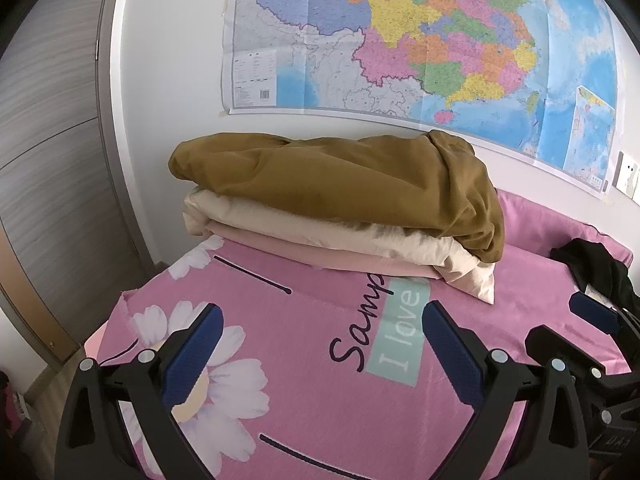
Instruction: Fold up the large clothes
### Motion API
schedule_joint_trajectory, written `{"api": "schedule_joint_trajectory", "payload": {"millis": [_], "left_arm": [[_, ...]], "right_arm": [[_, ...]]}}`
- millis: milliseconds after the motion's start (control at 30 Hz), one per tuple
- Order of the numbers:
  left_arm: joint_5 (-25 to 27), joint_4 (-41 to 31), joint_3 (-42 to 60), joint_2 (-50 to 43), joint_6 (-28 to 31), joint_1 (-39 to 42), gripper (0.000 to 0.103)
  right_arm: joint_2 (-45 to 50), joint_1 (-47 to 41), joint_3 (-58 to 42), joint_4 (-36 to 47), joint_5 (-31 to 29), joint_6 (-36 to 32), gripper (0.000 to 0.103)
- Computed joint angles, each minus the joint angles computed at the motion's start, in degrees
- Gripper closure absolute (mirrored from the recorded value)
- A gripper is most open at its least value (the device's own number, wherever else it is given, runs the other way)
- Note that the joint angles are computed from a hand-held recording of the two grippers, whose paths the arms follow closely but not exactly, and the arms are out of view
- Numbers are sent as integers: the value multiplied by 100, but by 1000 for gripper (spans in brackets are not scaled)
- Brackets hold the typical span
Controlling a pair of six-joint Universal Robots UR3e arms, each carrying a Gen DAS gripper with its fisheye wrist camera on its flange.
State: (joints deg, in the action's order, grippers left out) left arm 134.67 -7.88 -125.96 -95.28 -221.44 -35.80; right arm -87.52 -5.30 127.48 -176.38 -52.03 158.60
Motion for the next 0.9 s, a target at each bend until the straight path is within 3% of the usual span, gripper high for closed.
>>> {"api": "schedule_joint_trajectory", "payload": {"millis": [900], "left_arm": [[27, 30, -112, 121, 27, -10, 6]], "right_arm": [[-142, 47, 57, 64, -41, 9, 5]]}}
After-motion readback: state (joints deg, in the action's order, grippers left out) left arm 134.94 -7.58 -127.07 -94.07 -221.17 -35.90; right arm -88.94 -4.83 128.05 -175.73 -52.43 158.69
